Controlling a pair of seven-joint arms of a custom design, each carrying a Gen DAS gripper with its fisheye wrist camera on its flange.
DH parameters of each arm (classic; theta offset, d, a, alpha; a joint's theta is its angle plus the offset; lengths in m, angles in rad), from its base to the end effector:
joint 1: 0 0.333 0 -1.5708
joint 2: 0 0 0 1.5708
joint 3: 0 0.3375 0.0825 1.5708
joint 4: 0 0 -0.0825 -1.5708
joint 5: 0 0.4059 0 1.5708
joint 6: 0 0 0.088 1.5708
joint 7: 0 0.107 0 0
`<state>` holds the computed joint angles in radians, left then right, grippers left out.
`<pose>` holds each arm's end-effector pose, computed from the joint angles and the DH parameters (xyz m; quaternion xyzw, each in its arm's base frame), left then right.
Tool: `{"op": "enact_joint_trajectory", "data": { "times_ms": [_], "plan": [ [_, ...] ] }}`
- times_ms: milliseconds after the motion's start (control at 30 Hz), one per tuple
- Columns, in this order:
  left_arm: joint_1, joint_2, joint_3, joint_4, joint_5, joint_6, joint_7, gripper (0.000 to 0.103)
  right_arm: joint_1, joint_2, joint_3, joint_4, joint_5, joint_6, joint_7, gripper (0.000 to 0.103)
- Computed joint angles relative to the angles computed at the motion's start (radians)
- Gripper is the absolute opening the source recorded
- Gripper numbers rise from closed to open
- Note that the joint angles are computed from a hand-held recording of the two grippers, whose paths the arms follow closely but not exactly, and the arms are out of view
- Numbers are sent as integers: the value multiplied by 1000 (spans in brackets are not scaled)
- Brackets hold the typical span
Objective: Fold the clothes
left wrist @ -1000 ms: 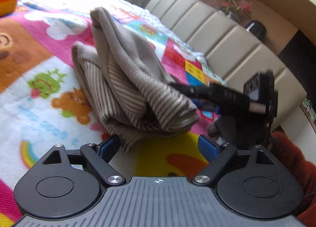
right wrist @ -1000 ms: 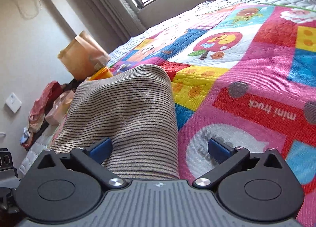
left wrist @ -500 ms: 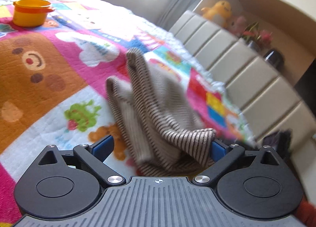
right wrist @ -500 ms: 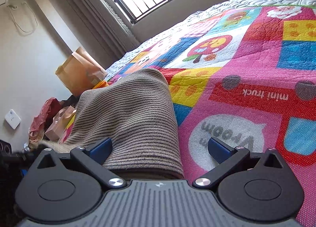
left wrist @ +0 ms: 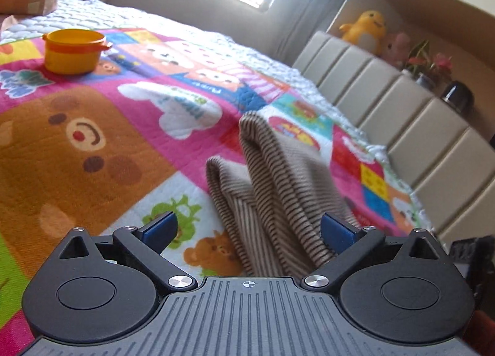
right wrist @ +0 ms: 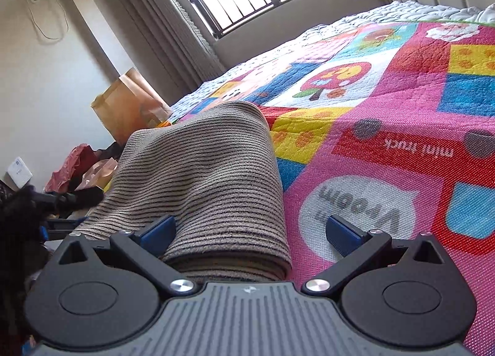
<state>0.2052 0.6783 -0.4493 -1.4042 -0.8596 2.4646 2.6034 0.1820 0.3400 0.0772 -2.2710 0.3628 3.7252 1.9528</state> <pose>0.7829 -0.1046 0.3876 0.4397 -0.7649 0.4707 0.0026 0.5870 0.1041 0.3421 -0.4111 0.7501 -0.2279 0.4653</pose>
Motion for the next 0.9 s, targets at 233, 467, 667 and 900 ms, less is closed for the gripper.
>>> {"op": "enact_joint_trajectory", "data": {
  "times_ms": [233, 467, 667, 900],
  "plan": [
    [-6, 39, 1, 19, 37, 14, 2, 102, 8, 1, -5, 2, 12, -4, -16, 103],
    [-1, 59, -13, 33, 62, 22, 3, 102, 38, -1, -20, 16, 72, -31, -78, 103],
    [7, 68, -24, 42, 67, 14, 17, 102, 39, -1, -15, 14, 85, -22, -87, 103],
    [9, 80, -25, 57, 67, -2, 13, 103, 17, 0, -2, 10, 54, -14, -56, 103]
  ]
}}
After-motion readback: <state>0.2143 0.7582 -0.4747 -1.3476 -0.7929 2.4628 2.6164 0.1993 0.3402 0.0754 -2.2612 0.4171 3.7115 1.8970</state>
